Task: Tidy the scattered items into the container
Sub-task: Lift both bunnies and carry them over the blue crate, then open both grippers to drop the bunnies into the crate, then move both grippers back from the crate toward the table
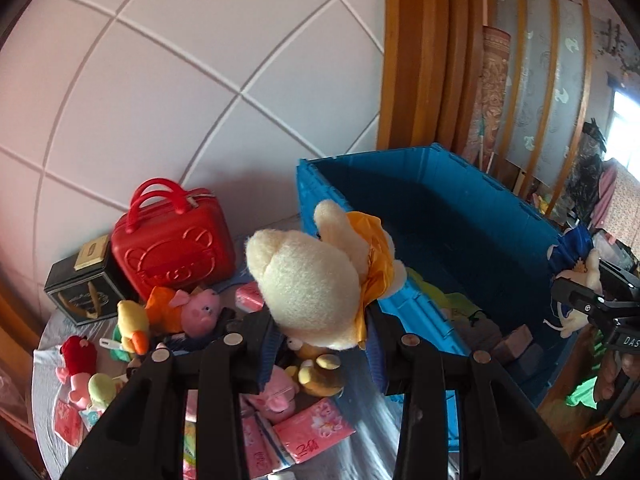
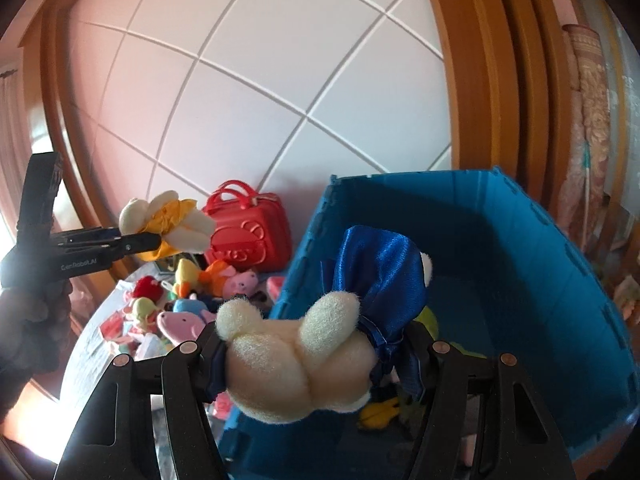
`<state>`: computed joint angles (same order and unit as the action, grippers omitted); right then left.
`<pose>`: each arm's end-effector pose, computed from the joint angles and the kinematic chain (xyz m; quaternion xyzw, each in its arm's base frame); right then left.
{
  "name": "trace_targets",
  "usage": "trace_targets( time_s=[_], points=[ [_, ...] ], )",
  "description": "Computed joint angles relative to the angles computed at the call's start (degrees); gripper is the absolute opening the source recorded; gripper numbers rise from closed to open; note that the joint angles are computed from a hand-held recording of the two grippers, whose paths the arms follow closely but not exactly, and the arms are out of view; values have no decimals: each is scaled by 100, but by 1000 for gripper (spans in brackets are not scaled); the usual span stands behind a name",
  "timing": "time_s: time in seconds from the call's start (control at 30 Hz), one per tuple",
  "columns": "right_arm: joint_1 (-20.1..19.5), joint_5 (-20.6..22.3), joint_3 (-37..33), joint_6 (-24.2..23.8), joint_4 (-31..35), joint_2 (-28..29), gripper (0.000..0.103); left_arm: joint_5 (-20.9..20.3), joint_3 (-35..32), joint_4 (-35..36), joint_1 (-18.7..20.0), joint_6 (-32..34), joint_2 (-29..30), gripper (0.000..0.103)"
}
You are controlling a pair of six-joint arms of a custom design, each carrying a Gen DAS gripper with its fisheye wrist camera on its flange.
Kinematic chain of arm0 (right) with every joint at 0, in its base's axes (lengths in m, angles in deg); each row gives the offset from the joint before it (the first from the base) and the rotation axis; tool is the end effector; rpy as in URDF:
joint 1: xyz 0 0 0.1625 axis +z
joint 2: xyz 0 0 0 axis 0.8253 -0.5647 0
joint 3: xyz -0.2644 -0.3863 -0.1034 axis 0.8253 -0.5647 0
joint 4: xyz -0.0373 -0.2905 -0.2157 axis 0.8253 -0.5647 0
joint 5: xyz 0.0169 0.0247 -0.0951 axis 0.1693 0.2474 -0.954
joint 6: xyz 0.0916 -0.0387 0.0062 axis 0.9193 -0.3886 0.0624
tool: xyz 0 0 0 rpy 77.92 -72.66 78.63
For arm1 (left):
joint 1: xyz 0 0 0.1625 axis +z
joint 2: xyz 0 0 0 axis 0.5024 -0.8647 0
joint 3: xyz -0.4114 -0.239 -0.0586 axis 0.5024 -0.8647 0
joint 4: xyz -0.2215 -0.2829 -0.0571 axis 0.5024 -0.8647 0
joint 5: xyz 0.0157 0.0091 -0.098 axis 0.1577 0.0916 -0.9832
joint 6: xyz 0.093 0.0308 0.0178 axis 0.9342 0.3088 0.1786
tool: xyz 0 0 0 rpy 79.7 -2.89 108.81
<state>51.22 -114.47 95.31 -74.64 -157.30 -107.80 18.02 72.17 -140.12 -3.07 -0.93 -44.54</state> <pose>0.1791 -0.3365 0.5368 0.0938 -0.8233 0.4872 0.2757 -0.5977 -0.5108 0.1852 0.4778 0.8346 -0.2193 0.1645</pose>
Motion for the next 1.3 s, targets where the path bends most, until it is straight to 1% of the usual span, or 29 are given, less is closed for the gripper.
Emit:
trace_targets(
  time_s=[0.17,0.37,0.53,0.73,0.77,0.8,0.83,0.87,0.9,0.93,0.97,1.03,1.17,1.3],
  points=[
    [-403,-53,51,-42,52,-402,65,-400,-587,184,-184,221,478,37],
    [-977,108,81,-119,129,-817,65,-735,-1102,487,-362,430,908,37],
    [-1393,266,45,-170,163,-1046,65,-913,-1334,739,-477,464,1139,37],
    [-1712,457,14,-147,230,-1186,65,-1086,-1511,925,-570,500,1331,37],
    [-1737,479,4,-149,234,-1187,66,-1159,-1530,950,-565,505,1345,39],
    [-1771,498,1,-166,225,-1190,69,-1304,-1600,1037,-546,505,1375,41],
    [-1785,480,0,-183,194,-1183,72,-1417,-1667,1121,-542,495,1406,49],
    [-1803,469,0,-195,159,-1175,85,-1424,-1691,1137,-551,483,1437,64],
    [-1829,489,-1,-200,128,-1173,101,-1351,-1671,1109,-576,459,1447,76],
    [-1844,514,3,-220,66,-1172,102,-1269,-1624,1036,-602,420,1446,98],
    [-1839,486,-9,-253,31,-1158,103,-1281,-1558,923,-608,350,1429,103],
    [-1898,548,-52,-269,116,-1165,103,-1388,-1544,964,-572,221,1414,103],
    [-1976,577,-75,-251,150,-1147,103,-1288,-1399,963,-560,180,1343,103],
    [-1945,627,-48,-267,120,-1138,103,-1239,-1194,886,-543,73,1219,103]
  ],
)
